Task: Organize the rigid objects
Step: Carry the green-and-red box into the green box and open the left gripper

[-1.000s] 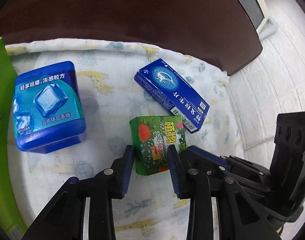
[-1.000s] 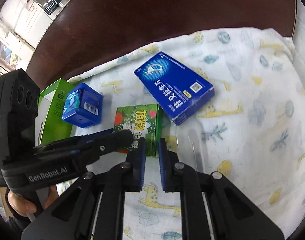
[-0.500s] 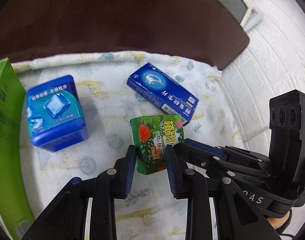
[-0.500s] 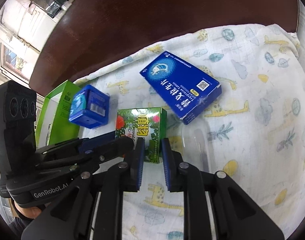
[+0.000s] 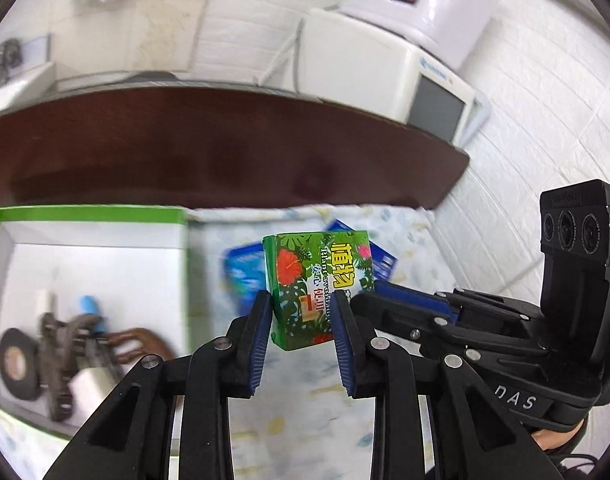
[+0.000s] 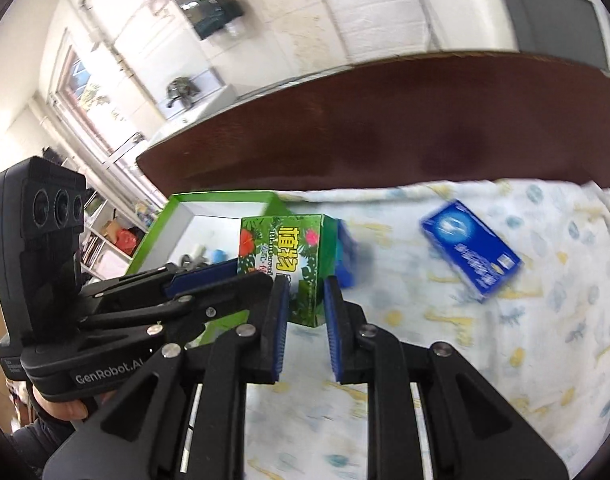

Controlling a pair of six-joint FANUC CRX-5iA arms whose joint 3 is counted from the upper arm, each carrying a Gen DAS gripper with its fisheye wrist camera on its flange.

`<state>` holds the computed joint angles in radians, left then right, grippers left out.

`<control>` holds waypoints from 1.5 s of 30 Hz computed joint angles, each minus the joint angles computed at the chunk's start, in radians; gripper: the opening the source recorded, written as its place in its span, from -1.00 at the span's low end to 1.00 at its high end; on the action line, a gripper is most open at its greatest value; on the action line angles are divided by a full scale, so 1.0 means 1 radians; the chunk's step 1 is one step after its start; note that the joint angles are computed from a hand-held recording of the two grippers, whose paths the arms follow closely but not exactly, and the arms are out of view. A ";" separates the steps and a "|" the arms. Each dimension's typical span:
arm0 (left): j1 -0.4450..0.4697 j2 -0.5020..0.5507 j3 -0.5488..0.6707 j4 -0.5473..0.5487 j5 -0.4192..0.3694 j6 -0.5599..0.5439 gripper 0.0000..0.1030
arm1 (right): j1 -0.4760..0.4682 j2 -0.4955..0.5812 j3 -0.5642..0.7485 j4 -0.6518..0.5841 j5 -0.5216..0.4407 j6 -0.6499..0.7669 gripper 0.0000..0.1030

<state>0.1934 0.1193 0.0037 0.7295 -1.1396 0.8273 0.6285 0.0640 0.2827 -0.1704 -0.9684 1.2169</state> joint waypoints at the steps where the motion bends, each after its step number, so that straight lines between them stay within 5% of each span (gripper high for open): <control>1: 0.017 -0.008 -0.004 -0.002 0.010 -0.004 -0.43 | 0.012 0.014 0.019 -0.007 -0.003 0.009 -0.63; 9: 0.184 -0.032 -0.043 0.056 0.061 -0.042 -0.43 | 0.087 0.180 0.248 -0.072 -0.074 0.098 -0.62; 18: 0.310 0.065 -0.001 0.100 0.080 -0.075 -0.43 | 0.141 0.412 0.538 -0.126 -0.219 0.147 -0.62; 26: 0.346 0.220 0.101 0.069 -0.008 -0.034 -0.43 | 0.158 0.643 0.810 -0.136 -0.430 0.043 -0.63; 28: 0.354 0.266 0.130 0.072 -0.075 -0.009 -0.43 | 0.161 0.659 0.828 -0.139 -0.445 0.042 -0.71; 36: 0.357 0.227 0.098 0.062 -0.046 -0.023 -0.43 | 0.174 0.656 0.830 -0.068 -0.459 0.036 -0.70; 45: 0.310 0.178 0.078 0.062 -0.035 -0.016 -0.43 | 0.138 0.479 0.588 -0.028 -0.314 0.017 -0.66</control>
<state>0.5038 0.2973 0.0814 0.7912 -1.1741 0.8108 0.7668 0.5428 0.8709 -0.1981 -1.2821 1.2340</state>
